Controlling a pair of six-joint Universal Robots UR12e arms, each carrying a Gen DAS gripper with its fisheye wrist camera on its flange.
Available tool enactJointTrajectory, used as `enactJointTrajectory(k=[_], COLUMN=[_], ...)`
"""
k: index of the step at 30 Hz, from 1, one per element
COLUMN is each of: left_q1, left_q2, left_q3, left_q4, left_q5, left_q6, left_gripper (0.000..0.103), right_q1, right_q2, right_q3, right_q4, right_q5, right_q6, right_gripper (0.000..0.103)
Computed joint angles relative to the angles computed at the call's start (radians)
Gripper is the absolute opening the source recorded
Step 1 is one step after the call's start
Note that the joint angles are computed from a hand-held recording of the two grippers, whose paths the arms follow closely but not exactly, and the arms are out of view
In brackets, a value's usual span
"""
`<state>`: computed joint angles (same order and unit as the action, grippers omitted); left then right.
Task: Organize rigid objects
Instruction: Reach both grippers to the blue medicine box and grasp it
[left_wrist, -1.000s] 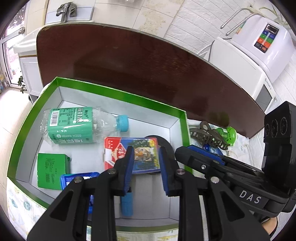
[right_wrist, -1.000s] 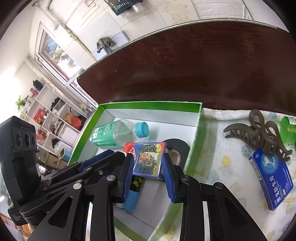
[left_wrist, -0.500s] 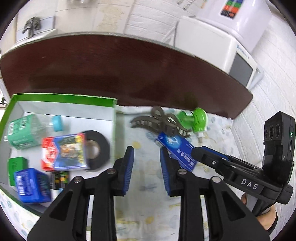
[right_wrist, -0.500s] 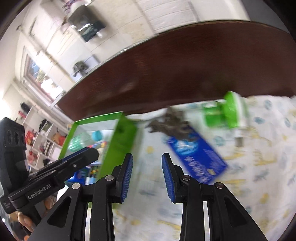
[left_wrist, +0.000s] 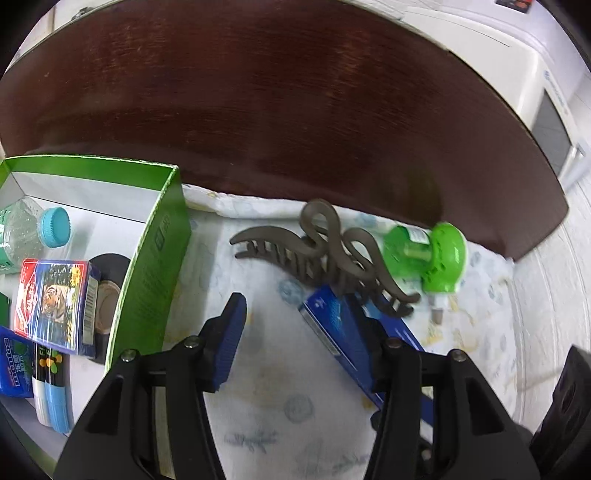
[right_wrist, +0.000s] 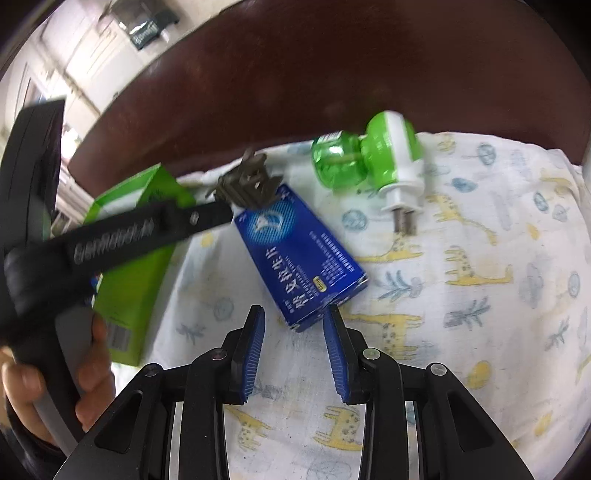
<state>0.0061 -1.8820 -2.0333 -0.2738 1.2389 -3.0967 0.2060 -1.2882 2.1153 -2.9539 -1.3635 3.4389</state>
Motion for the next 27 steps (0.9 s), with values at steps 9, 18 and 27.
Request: enactJointTrajectory(k=[9, 18, 27], left_q1=[0.006, -0.017, -0.017], left_q2=[-0.016, -0.036, -0.031], left_q3=[0.01, 0.025, 0.019], left_q4=[-0.021, -0.067, -0.117], left_q5=[-0.068, -0.141, -0.168], left_q6=[0.029, 0.106, 0.149], left_gripper=[0.052, 0.045, 0.039], right_q1=[-0.037, -0.131, -0.105], right_q2=[0.014, 0.011, 0.039], right_q3=[0.012, 0.063, 0.017], right_q4=[-0.05, -0.192, -0.148], right_q5=[-0.094, 0.107, 0.077], right_q6=[0.051, 0.181, 0.199], right_gripper=[0.038, 0.038, 0.038])
